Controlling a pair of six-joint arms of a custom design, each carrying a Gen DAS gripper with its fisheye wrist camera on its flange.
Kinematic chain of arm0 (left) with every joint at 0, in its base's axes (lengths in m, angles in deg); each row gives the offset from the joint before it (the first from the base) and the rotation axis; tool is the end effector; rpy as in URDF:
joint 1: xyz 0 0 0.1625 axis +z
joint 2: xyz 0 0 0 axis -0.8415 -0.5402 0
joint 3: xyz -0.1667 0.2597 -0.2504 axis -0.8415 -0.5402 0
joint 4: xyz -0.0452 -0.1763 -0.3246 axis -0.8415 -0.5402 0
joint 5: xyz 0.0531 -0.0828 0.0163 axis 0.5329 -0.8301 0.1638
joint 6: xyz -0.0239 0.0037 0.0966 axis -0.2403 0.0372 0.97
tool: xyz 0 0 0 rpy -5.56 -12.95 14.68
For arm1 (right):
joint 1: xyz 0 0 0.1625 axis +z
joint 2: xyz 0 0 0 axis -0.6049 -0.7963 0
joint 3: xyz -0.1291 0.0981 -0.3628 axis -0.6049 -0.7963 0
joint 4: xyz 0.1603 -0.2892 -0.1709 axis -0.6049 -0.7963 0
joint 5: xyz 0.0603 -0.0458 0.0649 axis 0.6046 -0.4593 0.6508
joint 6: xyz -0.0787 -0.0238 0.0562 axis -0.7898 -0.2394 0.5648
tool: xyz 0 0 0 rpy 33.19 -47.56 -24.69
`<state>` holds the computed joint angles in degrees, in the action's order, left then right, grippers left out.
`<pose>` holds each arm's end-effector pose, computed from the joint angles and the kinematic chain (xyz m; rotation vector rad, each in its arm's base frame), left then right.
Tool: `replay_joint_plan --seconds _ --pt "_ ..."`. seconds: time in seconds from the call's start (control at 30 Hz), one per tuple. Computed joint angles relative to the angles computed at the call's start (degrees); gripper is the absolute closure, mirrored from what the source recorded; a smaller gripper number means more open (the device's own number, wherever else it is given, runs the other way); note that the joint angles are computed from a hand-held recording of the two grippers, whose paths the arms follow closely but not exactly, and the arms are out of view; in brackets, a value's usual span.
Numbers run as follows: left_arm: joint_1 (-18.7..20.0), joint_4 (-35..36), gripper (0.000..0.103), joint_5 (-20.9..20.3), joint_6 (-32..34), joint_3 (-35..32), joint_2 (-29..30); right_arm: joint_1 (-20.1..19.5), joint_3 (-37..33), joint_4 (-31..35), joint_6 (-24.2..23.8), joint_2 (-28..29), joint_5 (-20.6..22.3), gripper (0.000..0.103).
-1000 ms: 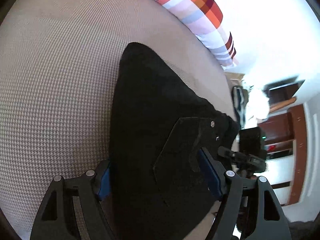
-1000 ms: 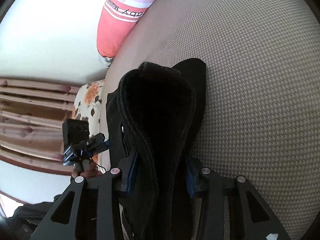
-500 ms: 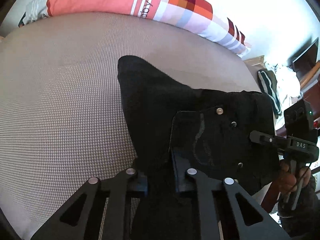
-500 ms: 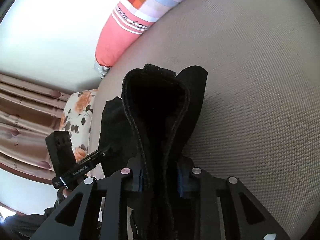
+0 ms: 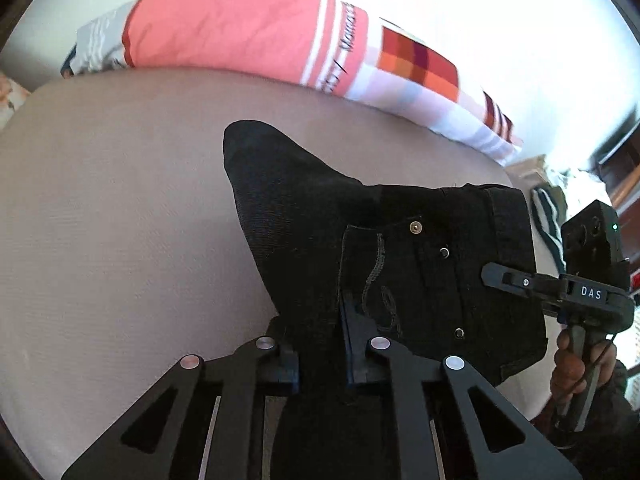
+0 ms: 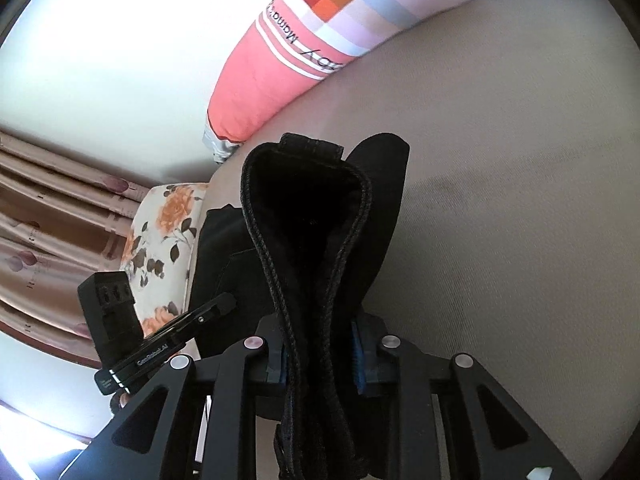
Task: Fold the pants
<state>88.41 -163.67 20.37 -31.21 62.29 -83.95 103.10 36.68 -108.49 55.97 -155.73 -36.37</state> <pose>-0.2297 -0.3539 0.0032 0.2204 2.7112 -0.5575 -0.0365 -0.4313 0.2920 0.0299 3.0917 -0.2318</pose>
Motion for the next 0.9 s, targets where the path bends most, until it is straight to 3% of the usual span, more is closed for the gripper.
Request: replay_joint_plan --seconds 0.27,0.6,0.77,0.9 --pt "6.4 2.4 0.088 2.8 6.0 -5.6 0.4 3.5 -6.7 -1.9 2.1 9.3 -1.4 0.081" --pt "11.2 5.4 0.088 5.2 12.8 -14.0 3.1 5.4 -12.8 -5.5 3.9 16.6 -3.6 0.081" --pt "13.5 5.8 0.086 6.6 14.4 -15.4 5.2 6.1 -12.3 -10.5 3.1 18.8 -9.8 0.080" --pt "14.5 3.8 0.072 6.9 14.8 -14.3 6.5 6.3 -9.6 -15.9 1.1 18.9 -15.2 0.066"
